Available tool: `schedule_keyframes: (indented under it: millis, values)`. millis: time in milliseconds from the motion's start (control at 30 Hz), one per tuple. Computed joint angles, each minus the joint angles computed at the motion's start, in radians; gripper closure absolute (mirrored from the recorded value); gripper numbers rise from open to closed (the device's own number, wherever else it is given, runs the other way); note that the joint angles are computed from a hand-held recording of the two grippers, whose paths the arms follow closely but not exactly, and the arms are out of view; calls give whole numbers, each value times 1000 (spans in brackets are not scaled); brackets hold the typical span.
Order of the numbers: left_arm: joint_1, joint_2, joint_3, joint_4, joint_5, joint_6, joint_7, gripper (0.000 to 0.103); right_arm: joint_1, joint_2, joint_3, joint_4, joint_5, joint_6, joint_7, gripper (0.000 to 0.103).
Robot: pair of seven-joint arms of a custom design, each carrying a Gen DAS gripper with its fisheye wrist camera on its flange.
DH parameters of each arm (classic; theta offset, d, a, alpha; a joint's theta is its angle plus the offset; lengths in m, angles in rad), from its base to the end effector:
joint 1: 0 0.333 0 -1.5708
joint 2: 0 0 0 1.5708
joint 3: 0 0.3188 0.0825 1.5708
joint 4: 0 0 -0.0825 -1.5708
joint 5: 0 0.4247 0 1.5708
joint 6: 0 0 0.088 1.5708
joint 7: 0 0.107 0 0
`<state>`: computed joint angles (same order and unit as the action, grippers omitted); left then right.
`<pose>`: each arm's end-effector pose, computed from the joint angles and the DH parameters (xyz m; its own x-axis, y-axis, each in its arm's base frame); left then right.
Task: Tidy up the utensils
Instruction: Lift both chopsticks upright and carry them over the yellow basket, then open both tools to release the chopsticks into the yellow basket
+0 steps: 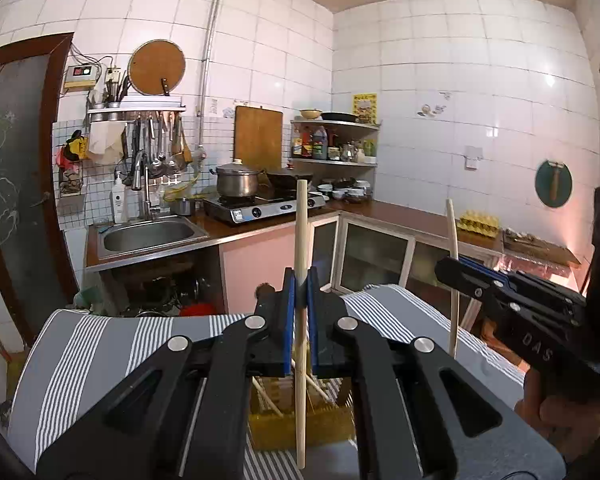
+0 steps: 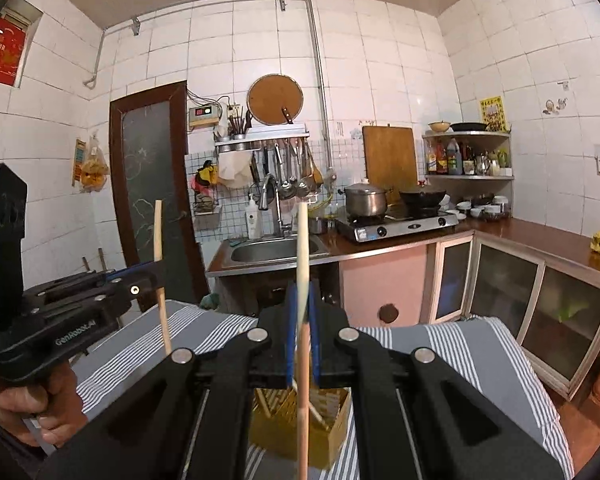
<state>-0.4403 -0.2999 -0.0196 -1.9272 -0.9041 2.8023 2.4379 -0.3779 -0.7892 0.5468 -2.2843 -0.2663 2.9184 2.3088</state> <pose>0.5040 -0.2102 0.7424 -0.6517 -0.7550 0.0725 -0.2433 0.1175 -0.9628 0.3985 0.1871 0.7325 -0.1233 -0.9891 -0.0798 -0.1690 0.1002 -0.9805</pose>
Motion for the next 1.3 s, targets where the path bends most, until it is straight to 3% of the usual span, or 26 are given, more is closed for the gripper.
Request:
schedule_keyframes:
  millis: [133,300,467,633,933,1067,1100,1133,1167,1200,1267,1300]
  values:
    - [-1,49,-7,51,-17,25,19,99,-73,43,40,45,-17,41,32,97]
    - [18,121,-40,117,-49,65,50,99,-217,101,133,119,-43,119,58,97]
    - [53,193,-88,174,-90,103,102,99,-338,148,226,178,-56,135,71,97]
    - [104,260,-148,200,-32,155,42,99,-406,197,288,194,-69,139,78,97]
    - [167,296,-200,180,31,142,-52,99,-466,215,349,180,-120,135,84,97]
    - [183,290,-202,156,78,123,-121,98,-445,235,345,164,-127,131,78,97]
    - [185,287,-200,147,73,116,-120,98,-411,269,328,170,-129,115,52,96]
    - [187,287,-199,143,77,106,-127,97,-381,293,312,175,-137,98,37,96]
    - [190,285,-196,137,94,95,-149,83,-374,305,310,181,-153,88,35,96]
    - [194,284,-193,127,114,104,-185,65,-369,304,306,180,-167,85,44,92]
    - [202,281,-186,117,121,111,-226,54,-346,303,282,170,-178,97,69,52]
    - [204,280,-183,116,128,108,-243,54,-346,292,275,160,-185,113,94,50]
